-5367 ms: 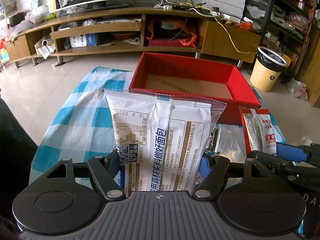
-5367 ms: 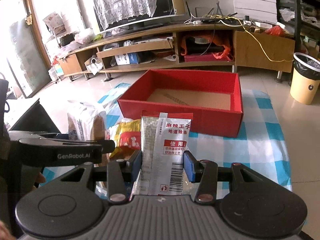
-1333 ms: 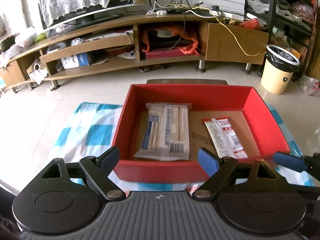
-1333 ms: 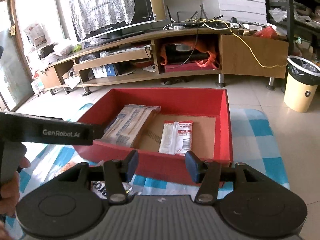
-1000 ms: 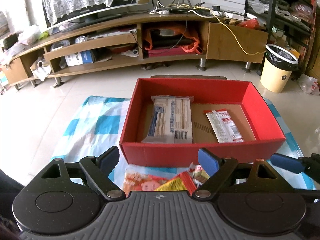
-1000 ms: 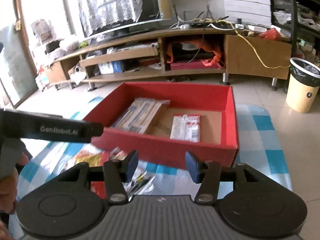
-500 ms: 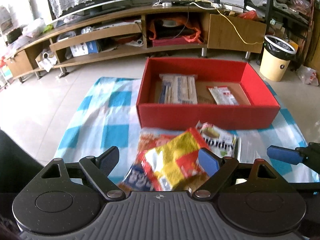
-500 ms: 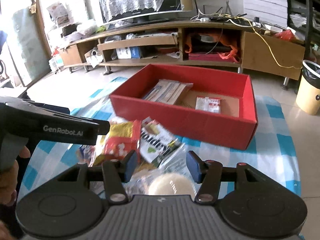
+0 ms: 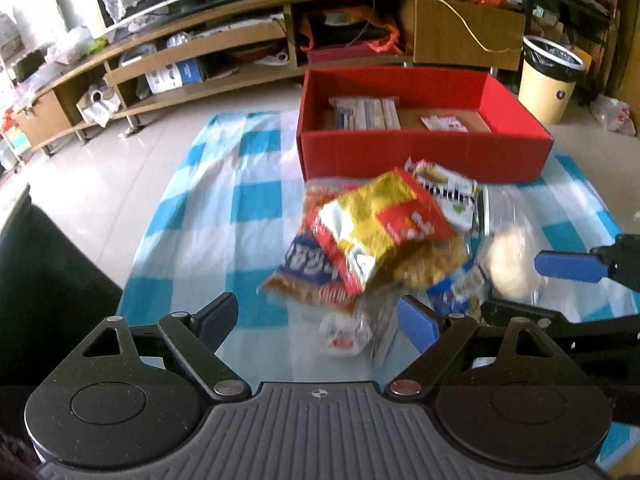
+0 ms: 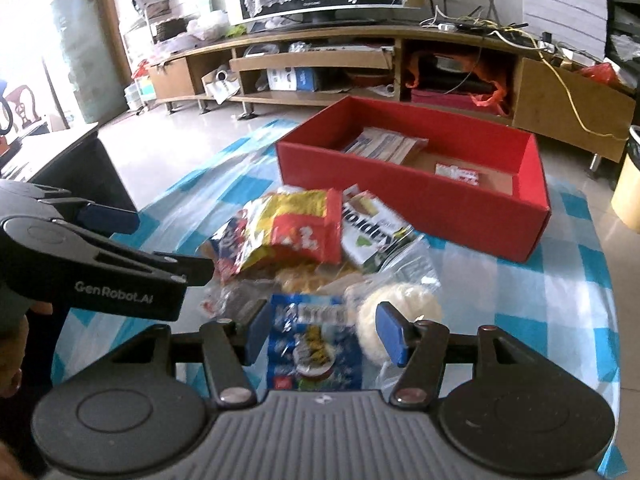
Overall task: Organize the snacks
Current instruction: 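Grasp the shredded-squid packet with the left gripper while the right gripper approaches the rice cake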
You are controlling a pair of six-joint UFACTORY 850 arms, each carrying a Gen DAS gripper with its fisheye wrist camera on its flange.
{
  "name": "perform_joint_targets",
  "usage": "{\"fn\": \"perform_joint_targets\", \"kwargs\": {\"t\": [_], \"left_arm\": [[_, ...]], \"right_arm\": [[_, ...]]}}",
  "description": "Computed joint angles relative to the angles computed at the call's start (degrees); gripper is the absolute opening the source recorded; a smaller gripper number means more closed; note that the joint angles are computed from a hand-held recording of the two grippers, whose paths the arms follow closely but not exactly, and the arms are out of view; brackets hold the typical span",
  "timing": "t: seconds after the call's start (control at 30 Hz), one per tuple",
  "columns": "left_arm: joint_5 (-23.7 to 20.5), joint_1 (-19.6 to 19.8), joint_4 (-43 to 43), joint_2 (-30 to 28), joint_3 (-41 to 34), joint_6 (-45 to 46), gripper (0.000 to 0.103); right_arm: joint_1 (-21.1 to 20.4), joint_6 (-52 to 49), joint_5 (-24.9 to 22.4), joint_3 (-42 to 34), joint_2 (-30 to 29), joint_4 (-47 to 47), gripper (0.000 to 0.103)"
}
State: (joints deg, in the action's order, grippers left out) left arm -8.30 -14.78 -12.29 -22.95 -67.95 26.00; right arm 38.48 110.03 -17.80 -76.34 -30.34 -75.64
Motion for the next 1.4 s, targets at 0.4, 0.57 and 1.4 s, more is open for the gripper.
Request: {"fn": "perform_joint_targets", "kwargs": {"t": [0.4, 0.57, 1.4], "left_arm": [[-1.1, 1.3, -4.3, 3.2, 5.8, 10.1, 0.091], [-2.6, 1.7, -8.0, 3.8, 7.2, 16.9, 0.091], [-8.4, 3.4, -2.1, -0.5, 6.8, 15.5, 0.079]], "right_arm": [[1.6, -9.2, 0.1, -0.3, -0.2, 8.8, 0.054], [2.0, -13.2, -0.1, -0.8, -0.6, 12.5, 0.054], [1.8, -20.0, 0.9, -2.7, -2.3, 18.5, 0.054]]}}
